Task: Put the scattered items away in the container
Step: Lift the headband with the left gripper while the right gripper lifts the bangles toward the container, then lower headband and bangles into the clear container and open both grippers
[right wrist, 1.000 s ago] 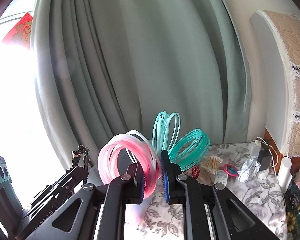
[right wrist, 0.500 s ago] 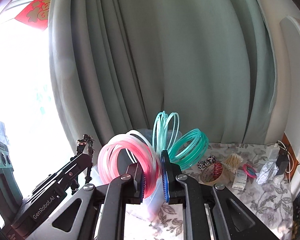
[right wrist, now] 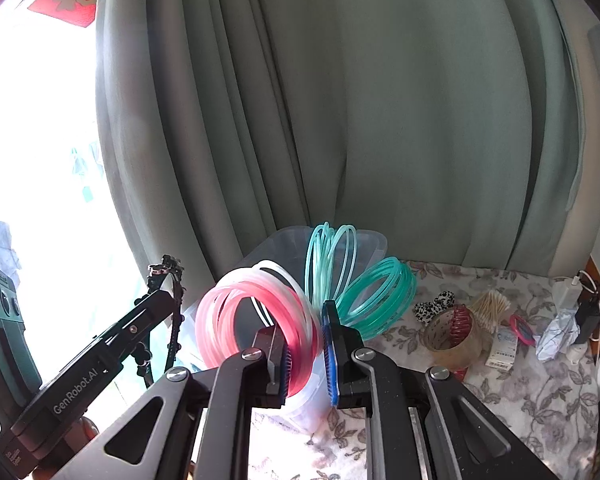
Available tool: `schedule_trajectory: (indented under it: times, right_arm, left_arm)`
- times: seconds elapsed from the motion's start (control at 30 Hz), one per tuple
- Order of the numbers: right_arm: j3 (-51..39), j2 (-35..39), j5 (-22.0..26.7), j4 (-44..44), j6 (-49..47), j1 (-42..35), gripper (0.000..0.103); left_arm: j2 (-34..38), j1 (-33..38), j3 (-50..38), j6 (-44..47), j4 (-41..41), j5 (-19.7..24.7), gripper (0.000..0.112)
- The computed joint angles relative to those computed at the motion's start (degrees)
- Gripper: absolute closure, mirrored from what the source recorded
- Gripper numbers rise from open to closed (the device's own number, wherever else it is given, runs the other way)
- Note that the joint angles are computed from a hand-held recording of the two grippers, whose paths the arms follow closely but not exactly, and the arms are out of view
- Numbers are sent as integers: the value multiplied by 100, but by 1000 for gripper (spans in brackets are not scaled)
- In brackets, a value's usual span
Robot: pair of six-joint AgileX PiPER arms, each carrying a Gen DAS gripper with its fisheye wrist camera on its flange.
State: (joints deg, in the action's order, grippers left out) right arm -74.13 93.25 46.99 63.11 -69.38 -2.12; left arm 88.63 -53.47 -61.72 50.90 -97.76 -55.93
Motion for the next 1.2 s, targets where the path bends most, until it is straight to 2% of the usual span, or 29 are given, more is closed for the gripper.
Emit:
schedule_trajectory:
  times: [0.23,0.37,0.63,0.67,0.7,0.9,1.0,1.2]
  right_arm:
    - [-82,374,-94,-21,-238,287,88]
    - [-111,473,-113,-73,-272,438,88]
    - [-363,932,-190,-242,-215,613,88]
    - [-321,905,-298,-316,-97,649,88]
    - [-200,650,-177,-388,-5,688,88]
    - [-152,350,-98,-660,405,773,88]
    - [-152,368,-114,-672,431,810,88]
    - [-239,498,-150,-697,452,904,88]
  left_arm:
    - [9,124,369,-492,386,140,95]
    - [-82,-352,288,-617,531,-273,95]
    - [-171,-286,848,-1677,1428,-28,95]
    - [-195,-285,893,-1801,1522,-15,95]
    - [-220,-285,937,-1925,1615,-5,95]
    - [-155,-268,945,-2000,1990,-39,95]
    - [-144,-161,1111,-2401,2121,94,95]
    - [-154,-50,1340,-2991,2616,-6,95]
